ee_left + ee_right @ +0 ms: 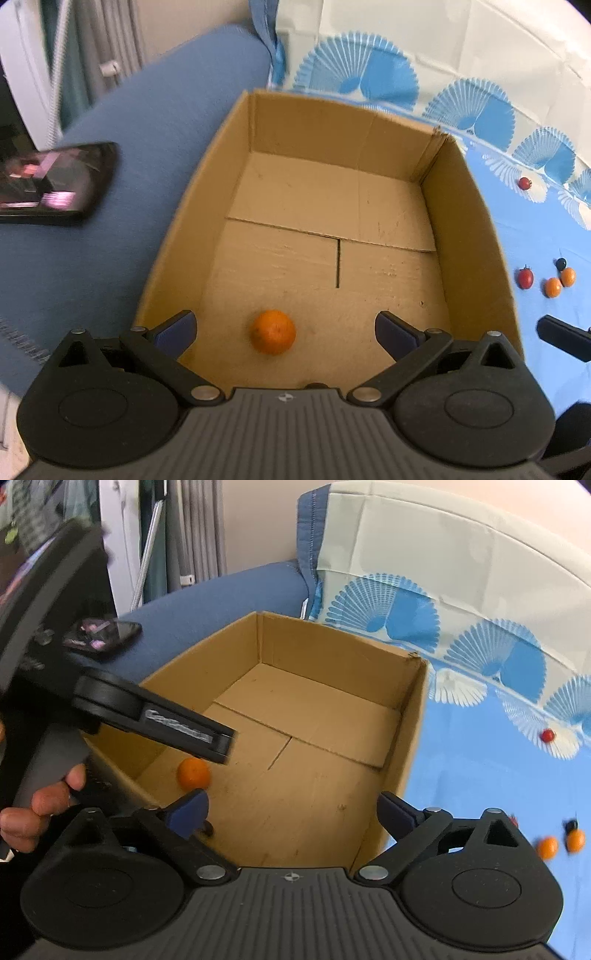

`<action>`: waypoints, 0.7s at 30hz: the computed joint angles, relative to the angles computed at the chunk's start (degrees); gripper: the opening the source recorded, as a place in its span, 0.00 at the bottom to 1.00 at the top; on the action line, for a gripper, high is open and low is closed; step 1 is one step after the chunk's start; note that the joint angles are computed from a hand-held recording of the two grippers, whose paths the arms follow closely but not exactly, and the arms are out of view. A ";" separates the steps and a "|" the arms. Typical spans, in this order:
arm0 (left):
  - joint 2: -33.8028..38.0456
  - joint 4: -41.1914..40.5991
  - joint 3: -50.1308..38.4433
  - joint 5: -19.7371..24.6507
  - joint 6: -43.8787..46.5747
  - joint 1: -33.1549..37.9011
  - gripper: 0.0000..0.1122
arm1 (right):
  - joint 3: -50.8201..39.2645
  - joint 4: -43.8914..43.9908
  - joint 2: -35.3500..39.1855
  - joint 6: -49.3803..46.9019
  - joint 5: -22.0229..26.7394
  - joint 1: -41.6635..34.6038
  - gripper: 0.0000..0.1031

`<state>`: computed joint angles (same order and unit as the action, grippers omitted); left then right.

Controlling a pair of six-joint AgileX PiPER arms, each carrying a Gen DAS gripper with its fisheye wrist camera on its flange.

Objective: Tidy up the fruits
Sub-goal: 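Open the left tool dropping the mandarin while the right tool releases the plum into the box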

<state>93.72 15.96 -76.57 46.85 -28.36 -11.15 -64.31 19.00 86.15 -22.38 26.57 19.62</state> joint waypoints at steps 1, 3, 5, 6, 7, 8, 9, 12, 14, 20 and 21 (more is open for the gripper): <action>-2.09 0.86 1.37 0.69 -1.05 -0.49 0.91 | 0.91 -0.46 -1.62 0.88 0.57 -0.08 0.96; -5.15 0.70 2.72 2.91 -1.95 -1.10 0.91 | 2.75 -1.36 -4.99 2.42 1.62 -0.36 0.96; -8.06 -0.50 4.26 5.02 -2.42 -1.45 0.91 | 4.14 -2.31 -8.02 3.92 2.49 -0.60 0.96; -9.39 -0.95 5.00 5.78 -2.67 -1.71 0.91 | 4.90 -2.16 -9.67 3.91 2.76 -0.92 0.96; -10.70 -0.99 5.73 6.53 -3.28 -2.18 0.91 | 5.58 -2.41 -11.39 4.24 2.89 -1.12 0.96; -12.12 -0.70 6.55 7.19 -4.20 -2.94 0.91 | 5.97 -3.04 -12.63 4.97 2.84 -1.11 0.96; -13.28 -0.51 7.21 7.55 -4.62 -3.55 0.91 | 6.45 -3.43 -14.09 5.46 2.78 -1.27 0.97; -15.83 1.38 8.01 9.17 -6.16 -6.48 0.91 | 7.40 -3.75 -17.88 6.63 3.07 -2.00 0.97; -17.26 3.27 8.13 10.03 -7.91 -8.57 0.92 | 8.05 -4.21 -20.08 8.04 3.41 -2.21 0.97; -20.97 5.55 8.02 11.35 -11.12 -12.52 0.92 | 9.84 -11.34 -25.20 16.03 4.72 -0.19 0.98; -21.36 5.74 7.93 11.27 -11.43 -12.89 0.92 | 9.93 -13.25 -25.79 17.98 4.75 0.50 0.98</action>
<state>72.36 21.71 -68.64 58.12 -39.80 -24.04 -54.38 5.75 60.36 -4.40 31.32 20.12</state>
